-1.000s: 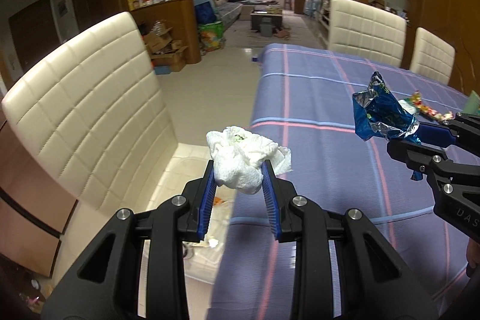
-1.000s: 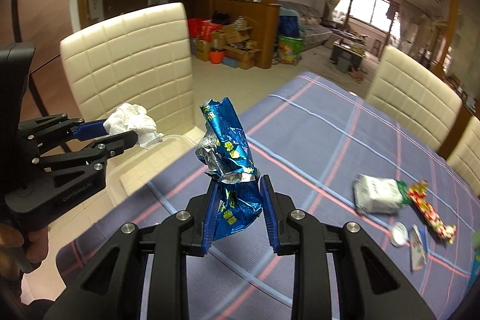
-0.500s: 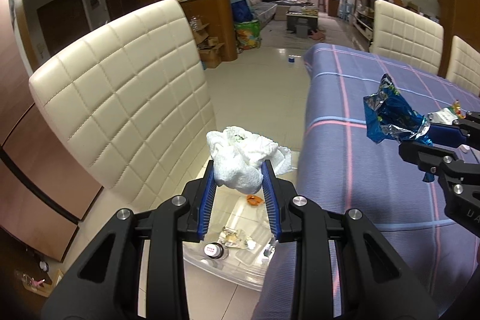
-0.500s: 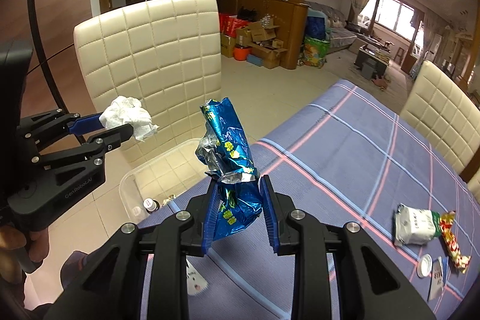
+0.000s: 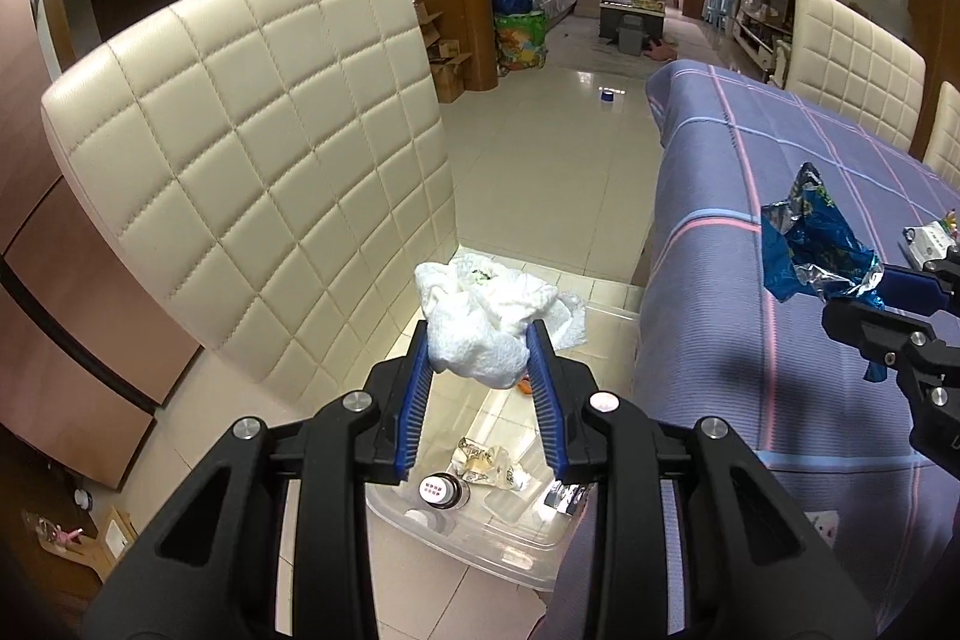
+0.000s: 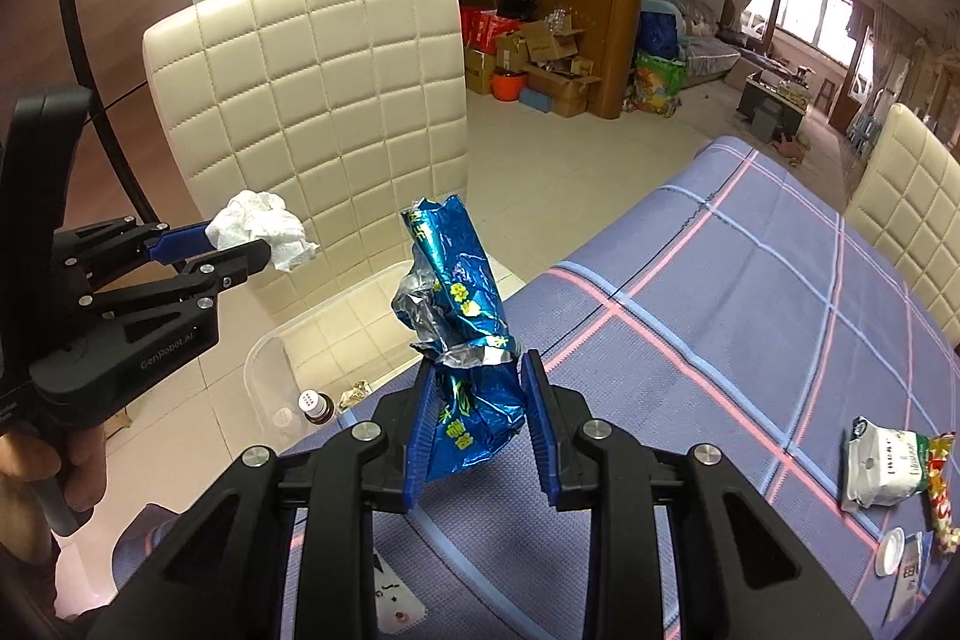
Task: Collect trash
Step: 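Carry the tissue and foil wrapper to the clear bin and release them, then move both tools back over the table toward the milk carton and candy wrapper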
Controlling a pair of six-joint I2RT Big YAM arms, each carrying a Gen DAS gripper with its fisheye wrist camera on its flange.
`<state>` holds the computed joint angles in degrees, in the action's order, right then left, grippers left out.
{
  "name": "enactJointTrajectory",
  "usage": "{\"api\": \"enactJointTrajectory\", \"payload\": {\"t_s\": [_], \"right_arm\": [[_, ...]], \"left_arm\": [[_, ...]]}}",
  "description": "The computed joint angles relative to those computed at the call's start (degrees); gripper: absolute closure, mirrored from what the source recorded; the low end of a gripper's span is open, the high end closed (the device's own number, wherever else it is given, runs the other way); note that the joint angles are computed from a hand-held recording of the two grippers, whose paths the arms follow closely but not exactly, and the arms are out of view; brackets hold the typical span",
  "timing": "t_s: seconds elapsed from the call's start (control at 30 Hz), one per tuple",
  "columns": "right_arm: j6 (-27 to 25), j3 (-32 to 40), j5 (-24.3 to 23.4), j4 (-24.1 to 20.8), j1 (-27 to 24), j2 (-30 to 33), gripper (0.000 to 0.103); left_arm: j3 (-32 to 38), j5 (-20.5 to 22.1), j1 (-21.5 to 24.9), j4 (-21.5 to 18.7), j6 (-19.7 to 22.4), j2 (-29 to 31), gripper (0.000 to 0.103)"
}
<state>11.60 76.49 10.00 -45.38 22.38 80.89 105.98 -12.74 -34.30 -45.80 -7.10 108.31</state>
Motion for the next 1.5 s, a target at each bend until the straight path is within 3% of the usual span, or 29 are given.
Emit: {"api": "enactJointTrajectory", "payload": {"t_s": [0.13,0.23,0.27,0.87,1.23,1.3,1.33,1.37,1.5], "right_arm": [[-0.1,0.0,-0.8,0.2,-0.5,0.9,0.075],[-0.1,0.3,-1.3,0.1,-0.8,1.5,0.075],[-0.1,0.4,-1.4,0.1,-0.8,1.7,0.075],[-1.9,4.2,-2.4,0.7,1.3,5.3,0.074],[-2.4,7.6,-3.4,1.5,3.3,8.8,0.073],[-2.3,7.9,-4.1,1.6,3.2,9.2,0.064],[-2.7,7.8,-4.4,2.0,3.2,9.2,0.043],[-3.1,7.6,-4.3,2.6,3.3,9.2,0.03],[-3.8,7.0,-1.2,3.2,3.8,9.2,0.027]], "left_arm": [[1.1,0.3,0.2,-0.9,-0.6,1.4,0.066],[1.4,-0.4,0.5,-0.7,-2.0,2.1,0.01],[0.4,-1.1,0.5,0.9,-2.2,1.6,0.008],[-5.1,-4.5,1.3,2.1,-1.5,-1.5,0.007],[-7.7,-2.8,3.0,1.8,-4.2,-3.3,0.006],[-8.0,-3.0,3.2,1.9,-4.5,-3.6,0.006],[-8.4,-3.0,3.4,2.1,-4.7,-3.8,0.006],[-8.8,-2.8,3.6,2.4,-5.4,-4.2,0.006],[-9.5,-0.3,4.6,2.1,-7.9,-4.9,0.006]]}}
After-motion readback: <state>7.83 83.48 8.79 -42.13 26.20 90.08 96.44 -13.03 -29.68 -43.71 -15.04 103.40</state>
